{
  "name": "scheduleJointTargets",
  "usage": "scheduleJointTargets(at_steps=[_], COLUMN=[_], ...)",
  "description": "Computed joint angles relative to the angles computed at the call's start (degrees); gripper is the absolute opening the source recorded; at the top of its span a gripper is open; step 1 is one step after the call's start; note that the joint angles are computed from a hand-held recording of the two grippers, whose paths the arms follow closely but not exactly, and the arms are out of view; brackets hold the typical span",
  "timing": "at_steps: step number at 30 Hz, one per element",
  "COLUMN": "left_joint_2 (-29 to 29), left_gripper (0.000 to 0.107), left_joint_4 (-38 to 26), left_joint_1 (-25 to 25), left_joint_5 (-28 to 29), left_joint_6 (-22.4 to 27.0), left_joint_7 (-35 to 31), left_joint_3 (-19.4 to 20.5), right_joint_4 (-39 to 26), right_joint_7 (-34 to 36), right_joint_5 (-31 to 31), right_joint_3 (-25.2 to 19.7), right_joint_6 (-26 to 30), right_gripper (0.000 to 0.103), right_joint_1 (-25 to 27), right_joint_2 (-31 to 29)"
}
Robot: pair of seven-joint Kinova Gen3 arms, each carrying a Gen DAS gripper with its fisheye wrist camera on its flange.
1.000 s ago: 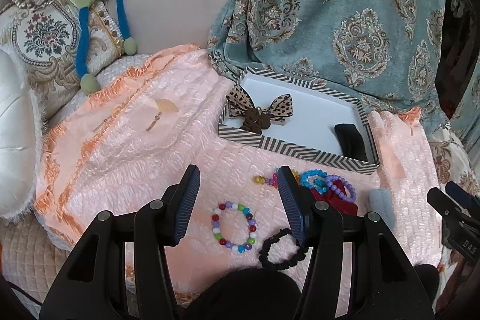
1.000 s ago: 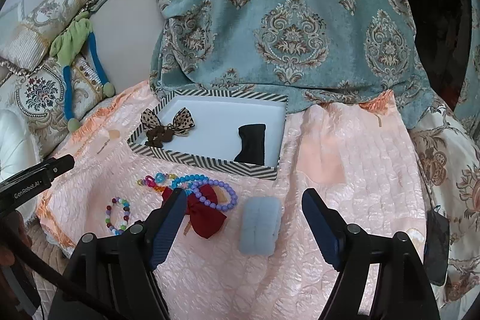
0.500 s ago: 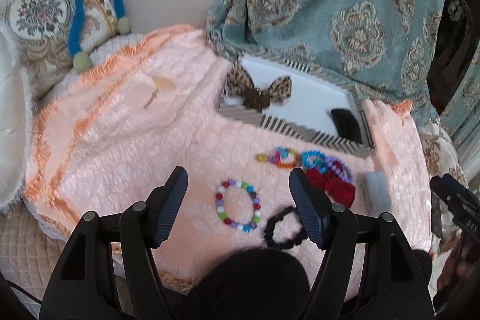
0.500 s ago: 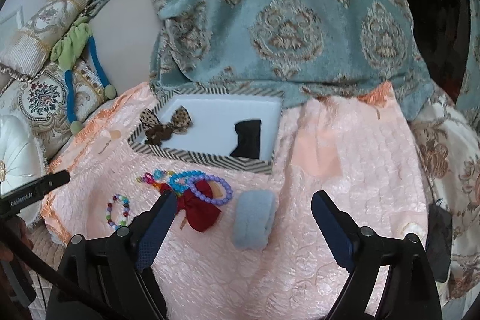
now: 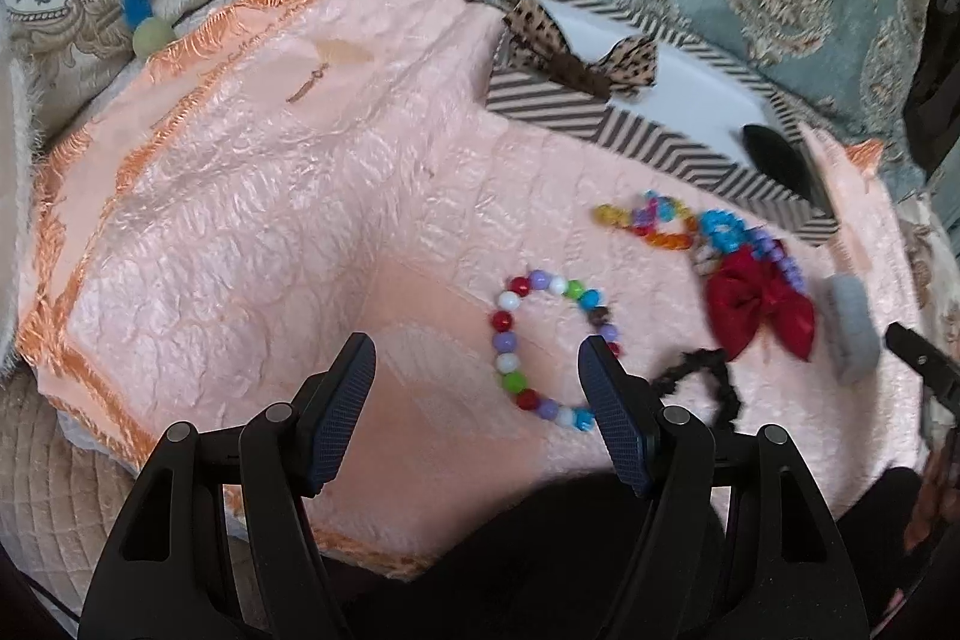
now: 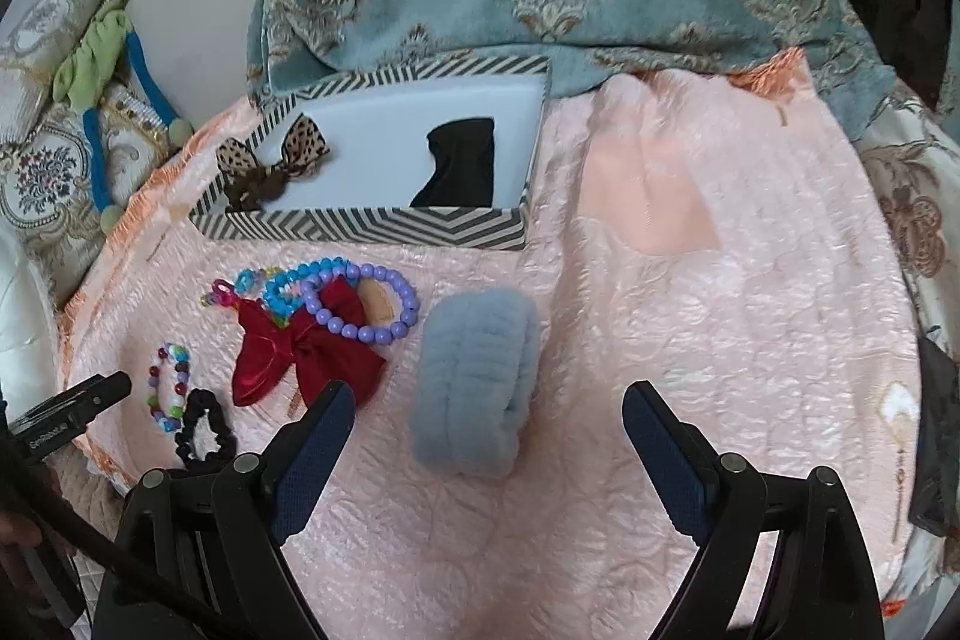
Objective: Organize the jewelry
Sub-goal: 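Grasp the beaded bracelet with the left tool while the right tool grasps the blue scrunchie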
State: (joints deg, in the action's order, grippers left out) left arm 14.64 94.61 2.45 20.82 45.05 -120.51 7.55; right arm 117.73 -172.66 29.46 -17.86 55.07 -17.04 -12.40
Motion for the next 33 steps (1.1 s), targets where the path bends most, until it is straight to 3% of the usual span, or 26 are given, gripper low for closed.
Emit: scheduleJointTargets(at_steps=[4,5,6,9,11,12,13,14,20,33], left_joint_2=[1.5,1.9,2.4,3.9,3.7,3.6,3.7,4.0,3.9,-1.6], left_gripper=[0.071,0.070,0.069,0.053,0.041,0.023,0.010,0.010,0.008,0.008], left_joint_4=[-0.1,-0.3,-0.6,-1.2,0.2,0.4,0.2,-0.5,-3.0,-6.8], left_joint_1=[1.3,1.9,2.1,2.5,1.9,2.0,2.1,1.1,-1.2,-0.1], left_joint_5=[-1.6,-2.5,-2.9,-3.2,-2.0,-2.1,-1.8,-0.7,2.9,8.5], left_joint_6=[-1.7,-2.0,-1.8,-1.6,-4.6,-5.4,-5.2,-4.2,0.8,3.7], left_joint_7=[0.9,1.1,1.2,1.8,0.5,0.7,1.0,0.8,-1.2,-7.0], left_joint_3=[0.1,0.2,0.3,0.6,1.4,1.4,1.2,1.8,2.5,1.9], right_joint_4=[1.4,1.8,2.1,2.7,3.4,3.8,4.0,4.3,3.0,-1.1], right_joint_7=[0.7,0.9,1.8,4.6,2.9,2.1,2.0,2.3,3.9,7.5], right_joint_5=[0.3,0.3,-0.3,-2.3,-0.7,-0.1,0.0,-0.3,-1.0,-1.3], right_joint_3=[1.2,1.6,2.4,4.0,3.3,3.1,3.1,3.2,1.3,-0.7], right_joint_6=[-3.9,-4.7,-6.0,-9.2,-9.8,-10.0,-10.2,-10.5,-9.5,-10.3], right_gripper=[0.089,0.084,0.072,0.043,0.036,0.034,0.031,0.028,0.028,0.028], right_joint_1=[0.6,0.8,0.9,1.6,2.0,2.0,2.0,2.0,3.5,7.4], right_joint_2=[0.7,0.9,1.2,2.6,3.1,2.7,2.2,1.4,-2.6,-4.2])
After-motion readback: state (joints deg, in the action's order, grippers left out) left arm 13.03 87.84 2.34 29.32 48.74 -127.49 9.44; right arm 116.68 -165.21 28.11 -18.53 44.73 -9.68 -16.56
